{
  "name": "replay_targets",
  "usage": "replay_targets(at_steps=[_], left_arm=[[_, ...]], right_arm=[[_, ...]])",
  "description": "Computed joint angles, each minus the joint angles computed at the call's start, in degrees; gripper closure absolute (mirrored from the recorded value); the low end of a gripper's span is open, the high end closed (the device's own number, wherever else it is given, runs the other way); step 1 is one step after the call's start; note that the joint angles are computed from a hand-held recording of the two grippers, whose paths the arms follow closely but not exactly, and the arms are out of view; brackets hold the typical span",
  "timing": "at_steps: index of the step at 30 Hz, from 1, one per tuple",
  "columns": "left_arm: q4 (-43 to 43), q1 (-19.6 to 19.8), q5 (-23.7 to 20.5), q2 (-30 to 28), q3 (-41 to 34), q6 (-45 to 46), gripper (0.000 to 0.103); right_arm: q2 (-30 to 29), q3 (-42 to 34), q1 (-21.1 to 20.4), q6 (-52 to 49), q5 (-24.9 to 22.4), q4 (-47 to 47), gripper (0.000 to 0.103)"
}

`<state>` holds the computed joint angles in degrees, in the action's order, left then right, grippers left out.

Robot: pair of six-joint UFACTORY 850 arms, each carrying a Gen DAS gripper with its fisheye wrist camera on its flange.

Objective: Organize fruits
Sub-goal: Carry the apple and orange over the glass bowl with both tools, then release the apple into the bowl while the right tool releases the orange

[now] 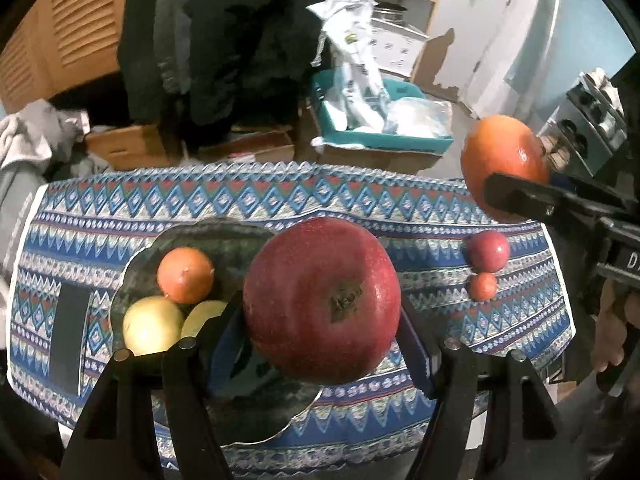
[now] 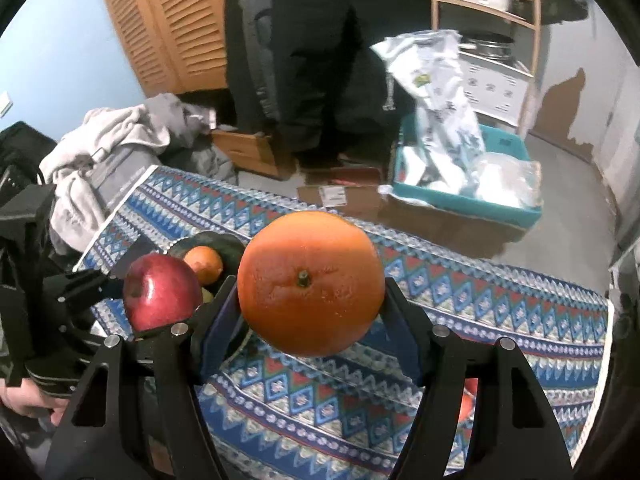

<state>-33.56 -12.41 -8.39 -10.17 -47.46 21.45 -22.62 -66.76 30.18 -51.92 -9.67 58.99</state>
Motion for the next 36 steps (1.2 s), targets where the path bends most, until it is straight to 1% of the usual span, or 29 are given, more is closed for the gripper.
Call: replay_targets(at_steps=[4, 9, 14, 19, 22, 26, 36], left_arm=[[-3.55, 1.4, -0.4, 0.27, 1.54, 3.48, 0.031], [-5.05, 2.48, -0.66, -0.04, 3.19, 4.66, 0.031], [-1.87, 3.31, -0.95, -1.63, 4.01, 1.26, 0.031], [-3.68, 4.58, -2.36, -2.4, 4.38, 2.58, 0.031], [-1.15, 4.8, -2.36, -2.75, 4.5, -0.06, 0.031], [-2.59, 5.4, -3.73, -3.59, 4.19, 1.26, 0.031], [1.61, 5.97, -5.07, -6.27, 3.7, -4.05, 0.031]], right_arm=[[-2.31, -2.49, 0.92, 2.16, -1.8, -1.56, 0.034], [-5.5, -5.72, 2.15, 5.91, -3.61, -4.75, 0.034], [-9.34, -9.11, 3.19, 8.72, -5.79, -6.91, 0.034], [-12.45, -11.67, 4.13, 12.59, -7.83, -10.66, 0.034], [-13.74, -12.56, 4.47, 13.63, -8.86, -11.76, 0.034], [-15.8, -14.08, 5.09, 15.9, -10.34, -14.49, 0.034], [-19.79, -17.04, 6.01, 19.89, -12.96, -18.94, 0.034]])
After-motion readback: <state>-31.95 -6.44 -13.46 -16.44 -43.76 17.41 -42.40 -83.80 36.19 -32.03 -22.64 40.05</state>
